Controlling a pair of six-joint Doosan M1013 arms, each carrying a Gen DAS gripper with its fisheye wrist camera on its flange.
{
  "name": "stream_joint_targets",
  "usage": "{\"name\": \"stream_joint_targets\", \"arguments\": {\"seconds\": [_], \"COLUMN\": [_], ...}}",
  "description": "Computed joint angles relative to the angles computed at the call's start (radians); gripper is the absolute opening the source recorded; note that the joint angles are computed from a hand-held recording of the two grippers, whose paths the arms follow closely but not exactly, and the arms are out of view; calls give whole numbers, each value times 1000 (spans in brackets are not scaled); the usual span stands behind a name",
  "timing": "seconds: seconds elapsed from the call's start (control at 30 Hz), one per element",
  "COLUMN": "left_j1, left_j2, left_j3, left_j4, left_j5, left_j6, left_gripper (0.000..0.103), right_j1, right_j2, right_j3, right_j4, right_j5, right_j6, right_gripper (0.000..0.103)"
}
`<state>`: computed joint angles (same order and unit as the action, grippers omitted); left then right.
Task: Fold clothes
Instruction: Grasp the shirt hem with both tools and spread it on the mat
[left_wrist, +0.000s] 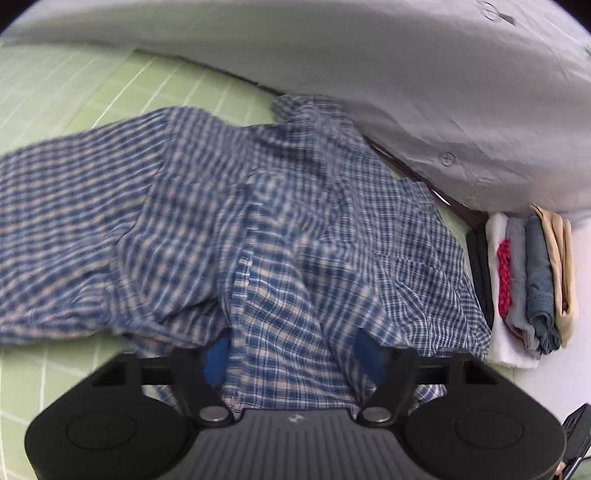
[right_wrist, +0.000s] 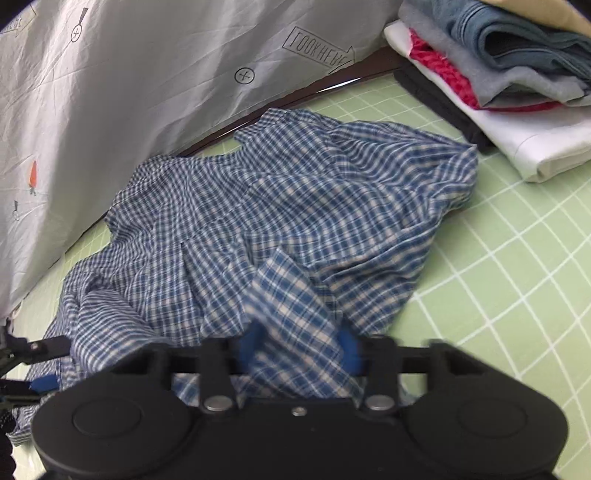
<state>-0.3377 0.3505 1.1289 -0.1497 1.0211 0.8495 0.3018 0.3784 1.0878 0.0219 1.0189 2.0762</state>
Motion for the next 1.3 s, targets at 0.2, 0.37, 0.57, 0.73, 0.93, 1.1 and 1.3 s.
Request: {"name": "stream_joint_targets", "arguments": {"seconds": [0.2,0.37,0.57,0.73,0.93,1.1,1.3], "left_j1": [-22,-61,-136,-169,-195,-203,-176], "left_j2": [-68,-200,-324,-371,-407,-460,-452], "left_j3": [73,212,323,390,407,439,414], "left_j4": [118,285,472,443,511,671,725], "left_j5": [-56,-137,-30,70,117,72,78], "left_j6": [-115,-304,-537,-659,-758,-951,-958], "left_gripper": [3,3,2,8,23,34,46], "right_j1": [10,28,27,22,22,39,61], "right_j2": [-67,-146,-201,-227,-246,-241,-209], "right_j3": [82,169,236,274,291,278,236], "right_j4": [-66,-174,-187,-143,-151,-232,-290], "right_j5": [-94,-119,-52,-9,-12,-14,-31], "right_j6": [56,131,126,69,54,77,114], "right_gripper": [6,6,5,7,31,47,71]}}
